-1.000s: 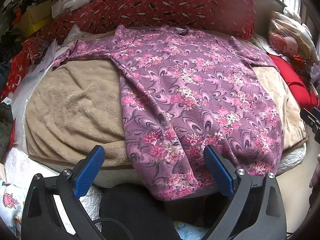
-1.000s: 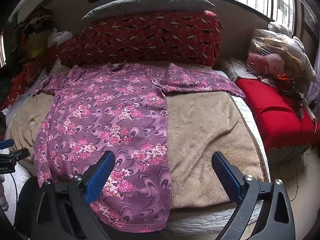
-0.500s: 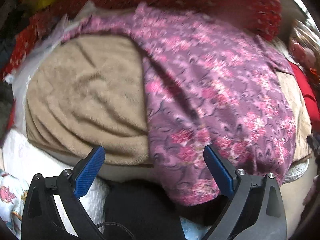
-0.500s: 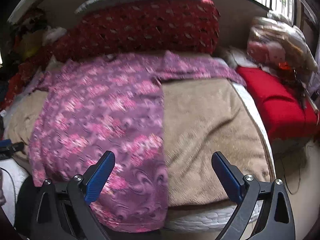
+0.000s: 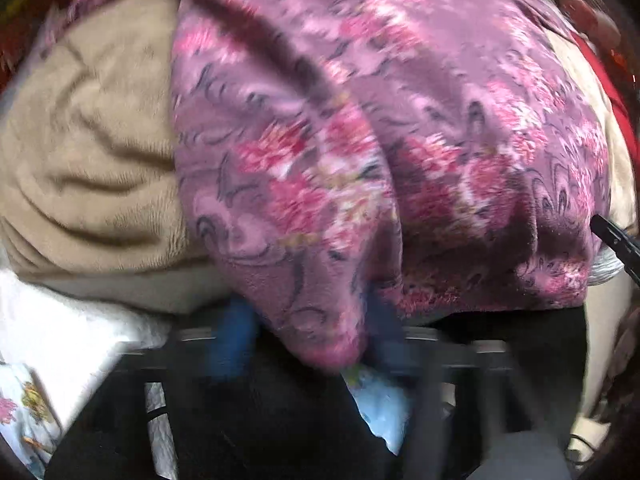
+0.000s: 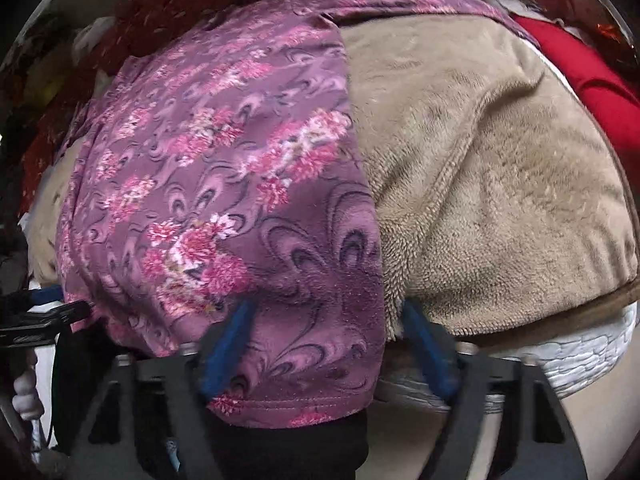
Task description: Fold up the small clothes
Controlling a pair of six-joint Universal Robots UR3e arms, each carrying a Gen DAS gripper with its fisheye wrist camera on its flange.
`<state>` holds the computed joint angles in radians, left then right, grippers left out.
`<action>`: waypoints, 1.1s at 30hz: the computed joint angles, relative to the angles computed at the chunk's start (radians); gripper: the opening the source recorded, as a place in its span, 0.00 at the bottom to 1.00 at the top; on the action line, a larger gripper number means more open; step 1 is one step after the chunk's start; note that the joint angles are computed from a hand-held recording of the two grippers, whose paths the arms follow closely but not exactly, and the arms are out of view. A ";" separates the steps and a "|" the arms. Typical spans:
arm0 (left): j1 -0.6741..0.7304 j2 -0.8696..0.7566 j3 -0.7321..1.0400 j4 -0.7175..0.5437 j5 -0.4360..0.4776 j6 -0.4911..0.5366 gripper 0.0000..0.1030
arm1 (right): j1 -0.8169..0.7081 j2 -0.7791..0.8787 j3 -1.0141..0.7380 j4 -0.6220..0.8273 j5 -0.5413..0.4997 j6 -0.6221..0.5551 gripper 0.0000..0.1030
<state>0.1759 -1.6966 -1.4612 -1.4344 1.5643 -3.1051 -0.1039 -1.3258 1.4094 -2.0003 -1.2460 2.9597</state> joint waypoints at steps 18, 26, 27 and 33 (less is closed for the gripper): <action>0.803 0.422 -0.147 -0.471 -0.396 0.467 0.05 | -0.247 -0.199 0.113 0.171 0.301 -0.050 0.06; 0.474 0.237 0.033 -0.272 -0.398 0.245 0.58 | -0.226 -0.163 0.131 0.066 0.222 0.047 0.55; 0.411 0.198 0.069 -0.243 -0.337 0.215 0.59 | -0.215 -0.154 0.130 0.058 0.207 0.048 0.55; 0.146 -0.062 0.268 -0.172 -0.105 0.021 0.59 | -0.159 -0.123 0.145 0.007 0.139 0.062 0.55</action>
